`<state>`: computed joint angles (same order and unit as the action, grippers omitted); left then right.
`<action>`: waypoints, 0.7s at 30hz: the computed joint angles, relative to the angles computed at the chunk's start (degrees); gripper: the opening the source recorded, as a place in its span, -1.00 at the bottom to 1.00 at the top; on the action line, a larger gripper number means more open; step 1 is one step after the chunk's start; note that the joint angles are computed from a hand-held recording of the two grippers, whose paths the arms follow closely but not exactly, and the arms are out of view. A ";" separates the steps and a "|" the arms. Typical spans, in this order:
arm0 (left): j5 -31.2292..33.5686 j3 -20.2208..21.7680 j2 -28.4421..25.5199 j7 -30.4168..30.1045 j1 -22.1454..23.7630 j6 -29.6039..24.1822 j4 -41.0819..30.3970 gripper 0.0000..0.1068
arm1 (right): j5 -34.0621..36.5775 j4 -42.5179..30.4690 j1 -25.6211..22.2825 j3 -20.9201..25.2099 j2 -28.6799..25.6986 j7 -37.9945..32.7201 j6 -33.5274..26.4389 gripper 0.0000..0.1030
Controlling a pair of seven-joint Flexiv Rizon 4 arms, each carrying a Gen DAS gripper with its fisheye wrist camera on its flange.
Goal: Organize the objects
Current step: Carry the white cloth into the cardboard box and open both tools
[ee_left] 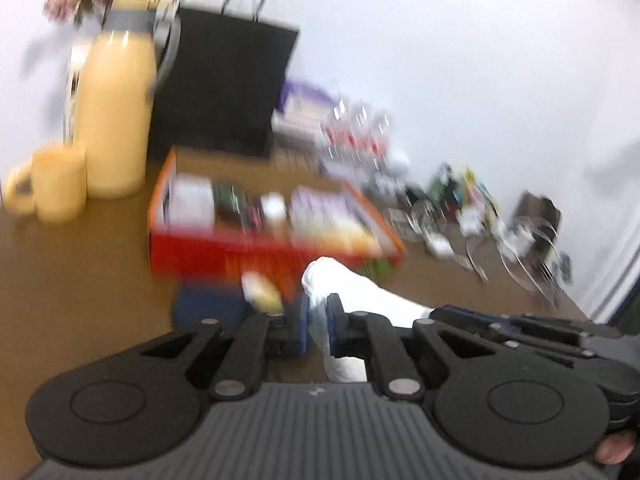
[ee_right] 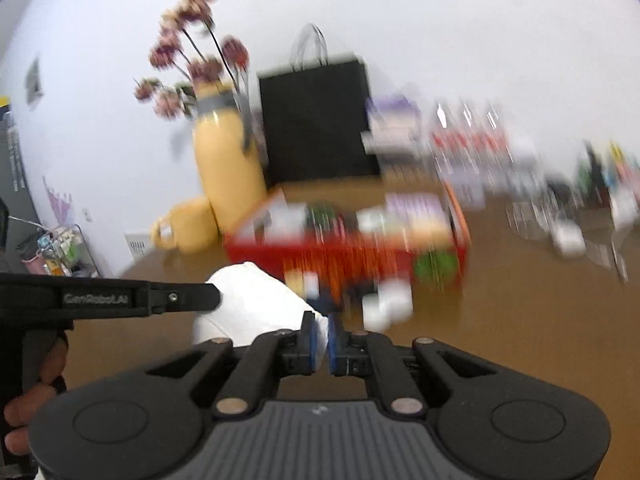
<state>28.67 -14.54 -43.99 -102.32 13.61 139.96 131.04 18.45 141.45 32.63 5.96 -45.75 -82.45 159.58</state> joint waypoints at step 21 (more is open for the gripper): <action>-26.15 6.57 -7.36 19.33 -11.33 -27.46 -25.26 -0.20 | -31.14 -48.26 -19.14 4.00 -10.43 7.16 -62.96 -0.45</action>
<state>2.52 -7.97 -51.35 -82.99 2.28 112.49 105.78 -12.69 93.19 13.49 9.97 -56.18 -75.30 96.62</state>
